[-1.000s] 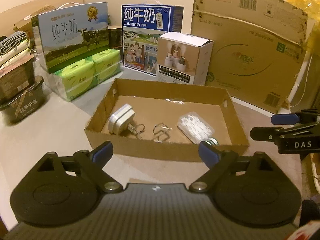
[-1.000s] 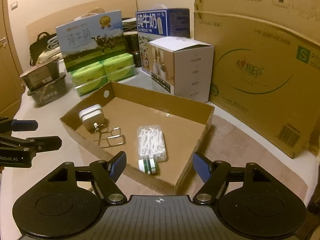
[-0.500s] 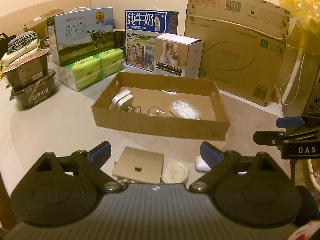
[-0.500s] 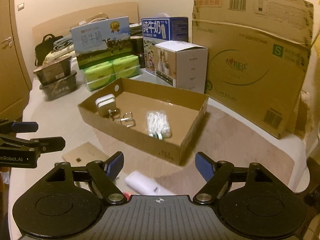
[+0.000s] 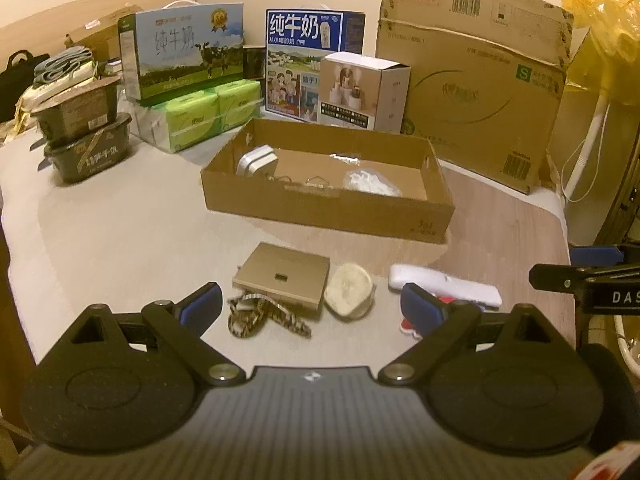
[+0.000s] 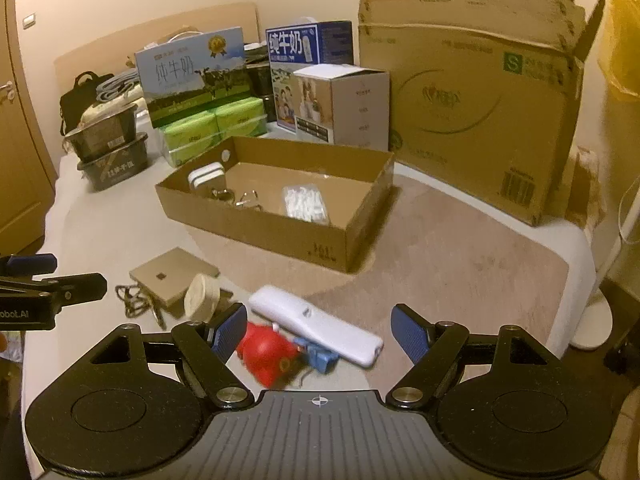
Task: Organize rigid objects
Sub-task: 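Release the green-white roll into the tray and withdraw both tools, then move both tools toward the red toy and leopard-print cord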
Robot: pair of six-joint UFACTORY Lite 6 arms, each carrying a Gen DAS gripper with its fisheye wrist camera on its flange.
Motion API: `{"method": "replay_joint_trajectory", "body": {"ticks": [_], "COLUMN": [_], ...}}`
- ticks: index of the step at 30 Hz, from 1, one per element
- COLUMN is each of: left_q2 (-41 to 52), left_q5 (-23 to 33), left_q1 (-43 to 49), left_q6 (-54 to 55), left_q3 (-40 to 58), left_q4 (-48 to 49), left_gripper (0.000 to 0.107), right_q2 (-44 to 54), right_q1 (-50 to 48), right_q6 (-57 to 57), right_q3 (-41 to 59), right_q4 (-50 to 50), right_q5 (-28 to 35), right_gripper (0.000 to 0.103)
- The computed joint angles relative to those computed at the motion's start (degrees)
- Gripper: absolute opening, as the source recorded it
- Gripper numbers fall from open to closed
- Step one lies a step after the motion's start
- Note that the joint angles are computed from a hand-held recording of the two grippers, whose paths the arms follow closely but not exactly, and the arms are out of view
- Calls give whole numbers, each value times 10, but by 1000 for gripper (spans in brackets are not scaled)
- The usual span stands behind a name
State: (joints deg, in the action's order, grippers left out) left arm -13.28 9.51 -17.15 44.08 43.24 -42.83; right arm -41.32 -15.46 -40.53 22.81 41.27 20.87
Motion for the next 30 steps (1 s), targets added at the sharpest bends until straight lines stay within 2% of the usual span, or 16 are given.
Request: {"method": "replay_joint_trajectory", "body": {"ticks": [11, 18, 24, 30], "left_q2": [-60, -67, -65, -55], "left_q5": [-2, -9, -14, -15], "left_q1": [1, -6, -2, 14], "left_q6": [-1, -25, -11, 78], "left_q3": [-84, -106, -117, -115], "left_q4": [5, 26, 18, -55], "left_gripper": [95, 95, 95, 95], "right_q2": [-132, -198, -218, -197], "right_q1": [-28, 3, 50, 99], "right_q6": [46, 130, 209, 283], "right_q3": [-89, -131, -146, -148], "right_q4": [-48, -119, -176, -224], "right_q5": [58, 81, 71, 40], "right_gripper": [79, 79, 79, 79]}}
